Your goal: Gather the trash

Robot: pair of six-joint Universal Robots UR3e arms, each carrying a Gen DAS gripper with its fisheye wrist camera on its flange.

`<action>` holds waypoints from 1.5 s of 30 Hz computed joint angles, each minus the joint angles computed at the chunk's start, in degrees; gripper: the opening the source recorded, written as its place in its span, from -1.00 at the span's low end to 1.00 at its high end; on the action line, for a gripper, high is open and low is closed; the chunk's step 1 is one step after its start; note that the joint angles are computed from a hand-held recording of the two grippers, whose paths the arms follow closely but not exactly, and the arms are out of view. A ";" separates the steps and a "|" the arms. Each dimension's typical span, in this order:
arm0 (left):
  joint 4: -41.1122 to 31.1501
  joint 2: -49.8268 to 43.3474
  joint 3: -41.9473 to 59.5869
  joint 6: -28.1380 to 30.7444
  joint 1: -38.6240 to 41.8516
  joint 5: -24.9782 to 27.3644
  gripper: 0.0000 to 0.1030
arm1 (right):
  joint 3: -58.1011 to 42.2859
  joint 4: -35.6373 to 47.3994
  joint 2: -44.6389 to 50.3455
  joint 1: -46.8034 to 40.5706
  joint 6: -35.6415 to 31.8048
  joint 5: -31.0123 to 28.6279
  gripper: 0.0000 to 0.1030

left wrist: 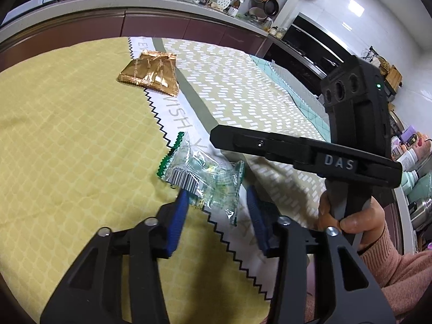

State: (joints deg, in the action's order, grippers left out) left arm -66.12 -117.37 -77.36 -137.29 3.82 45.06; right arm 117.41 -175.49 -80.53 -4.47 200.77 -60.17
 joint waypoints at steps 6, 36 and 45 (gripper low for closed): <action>-0.63 -1.44 1.97 -1.15 -0.46 0.27 -0.64 | -1.15 0.42 0.16 -0.39 -0.40 -0.26 -0.40; 4.45 4.85 -3.53 -0.57 10.82 -1.82 -0.91 | -50.21 26.01 28.83 4.97 -0.44 -17.03 -0.33; 4.03 4.74 -3.67 0.23 14.51 -1.96 -0.91 | -45.76 21.80 27.62 2.45 1.36 -11.52 -0.82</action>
State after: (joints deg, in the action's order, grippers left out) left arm -62.08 -112.63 -81.03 -137.07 18.33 43.10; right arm 71.65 -153.69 -52.91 -2.02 202.13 -71.68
